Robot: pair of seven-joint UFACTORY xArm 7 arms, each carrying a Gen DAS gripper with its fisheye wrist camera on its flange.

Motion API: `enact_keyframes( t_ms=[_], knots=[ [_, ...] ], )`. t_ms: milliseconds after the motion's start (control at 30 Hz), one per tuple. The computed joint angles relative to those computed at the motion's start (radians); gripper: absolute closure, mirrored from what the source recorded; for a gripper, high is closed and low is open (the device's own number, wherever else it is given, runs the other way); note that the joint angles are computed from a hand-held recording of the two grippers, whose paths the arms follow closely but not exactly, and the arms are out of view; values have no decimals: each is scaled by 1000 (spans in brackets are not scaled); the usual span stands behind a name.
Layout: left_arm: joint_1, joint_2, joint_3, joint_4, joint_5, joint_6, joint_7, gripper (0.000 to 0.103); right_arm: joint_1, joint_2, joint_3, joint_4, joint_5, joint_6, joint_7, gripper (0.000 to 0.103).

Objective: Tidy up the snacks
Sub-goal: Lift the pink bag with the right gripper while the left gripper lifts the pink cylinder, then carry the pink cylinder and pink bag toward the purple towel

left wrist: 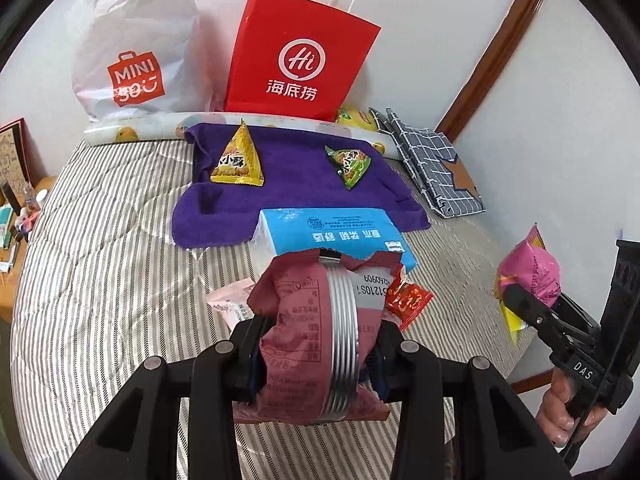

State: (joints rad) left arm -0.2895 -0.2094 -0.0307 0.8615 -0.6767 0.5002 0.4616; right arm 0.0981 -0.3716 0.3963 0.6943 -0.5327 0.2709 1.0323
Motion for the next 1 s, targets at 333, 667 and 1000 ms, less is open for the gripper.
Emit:
enact_keyframes(
  t_ms=[333, 667, 1000],
  knots=[
    [3, 33, -5, 43, -15, 8, 3, 65, 8, 84, -3, 74, -57, -12, 5, 36],
    [18, 67, -15, 81, -31, 17, 21, 65, 39, 144, -45, 127, -115, -17, 34, 36],
    [35, 112, -32, 136, -42, 24, 38, 65, 61, 191, -82, 179, -190, -9, 71, 36]
  ],
)
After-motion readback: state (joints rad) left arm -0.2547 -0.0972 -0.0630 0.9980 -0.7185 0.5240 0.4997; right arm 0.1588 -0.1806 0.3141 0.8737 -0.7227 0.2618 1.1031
